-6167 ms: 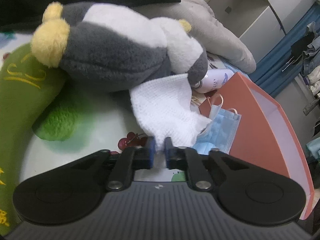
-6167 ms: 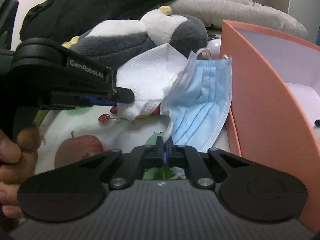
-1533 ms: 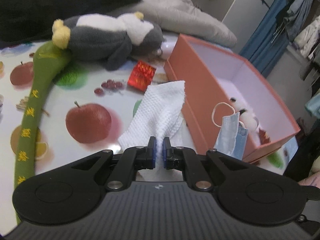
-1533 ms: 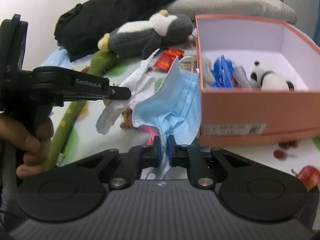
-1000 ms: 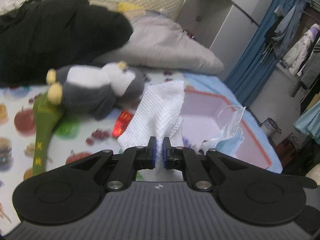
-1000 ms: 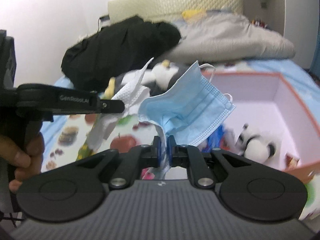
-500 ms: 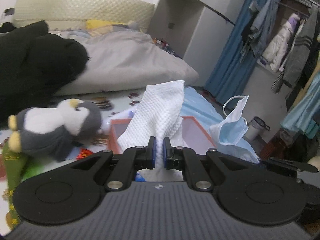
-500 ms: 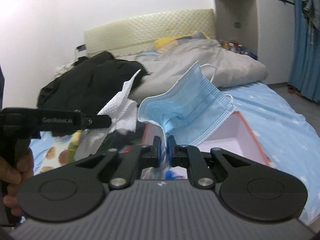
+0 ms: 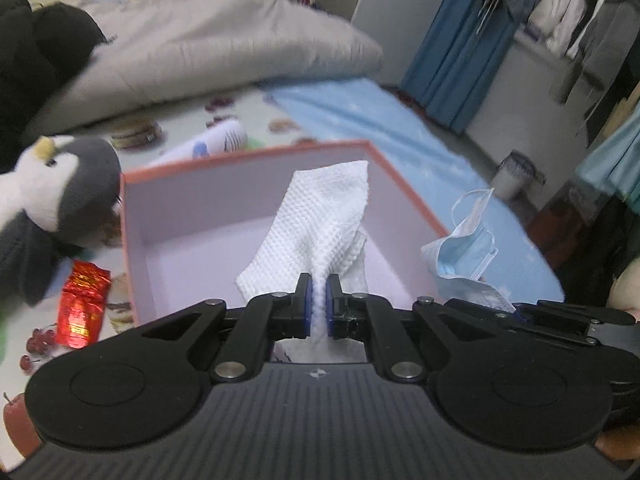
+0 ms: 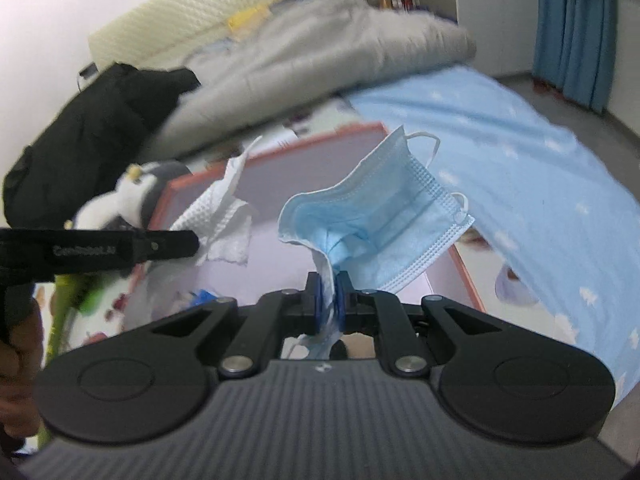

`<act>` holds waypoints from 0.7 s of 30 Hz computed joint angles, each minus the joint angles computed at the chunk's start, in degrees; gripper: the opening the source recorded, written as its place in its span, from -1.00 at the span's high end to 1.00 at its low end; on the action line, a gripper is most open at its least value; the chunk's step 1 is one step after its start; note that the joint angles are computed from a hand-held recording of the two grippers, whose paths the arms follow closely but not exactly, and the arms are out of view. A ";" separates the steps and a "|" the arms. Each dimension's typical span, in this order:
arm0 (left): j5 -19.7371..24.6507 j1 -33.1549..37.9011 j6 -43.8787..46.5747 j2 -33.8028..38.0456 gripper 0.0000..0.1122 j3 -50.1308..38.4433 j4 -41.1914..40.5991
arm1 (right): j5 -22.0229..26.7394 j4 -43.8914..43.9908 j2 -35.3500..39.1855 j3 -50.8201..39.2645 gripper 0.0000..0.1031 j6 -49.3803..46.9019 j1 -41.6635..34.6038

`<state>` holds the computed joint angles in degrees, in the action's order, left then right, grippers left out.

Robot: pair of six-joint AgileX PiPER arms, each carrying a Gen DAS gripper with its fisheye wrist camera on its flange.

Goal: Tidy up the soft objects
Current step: 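Carry the towel with left over the pink box while right carries the mask there, then open left to drop the towel into the box while right releases the mask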

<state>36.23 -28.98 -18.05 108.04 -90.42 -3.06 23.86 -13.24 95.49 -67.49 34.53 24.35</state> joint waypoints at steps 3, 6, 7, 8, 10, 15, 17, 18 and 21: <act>1.38 0.04 0.58 3.91 0.85 -2.79 -0.13 | -1.67 5.66 2.24 1.32 0.76 -6.27 -2.48; 2.84 -0.41 -0.13 6.71 0.85 -5.18 0.51 | -2.39 10.27 4.31 1.30 0.75 -10.79 -4.09; 3.17 -0.35 0.14 7.33 0.84 -5.71 0.31 | -2.71 11.27 4.50 1.57 0.74 -11.41 -4.24; 3.78 -0.43 -0.18 8.17 0.84 -6.78 0.85 | -2.07 11.73 4.30 1.31 0.71 -11.59 -4.26; 5.50 -0.27 -0.64 9.47 0.66 -8.71 1.56 | -1.49 12.65 5.05 0.61 0.46 -12.28 -4.69; 3.40 0.08 -0.60 6.50 0.29 -5.84 1.74 | -2.49 9.22 3.01 1.87 -0.07 -8.32 -4.07; 2.82 -0.13 -0.86 4.50 0.29 -4.48 2.40 | -2.33 5.97 1.36 2.52 -0.07 -4.77 -3.14; 2.48 -0.25 -0.96 2.85 0.29 -3.18 2.54 | -2.44 4.92 0.40 3.00 -0.07 -3.35 -2.75; 1.54 -0.73 -2.24 -1.51 0.29 0.14 3.84 | -2.35 0.91 -2.92 4.49 -0.07 1.60 -1.11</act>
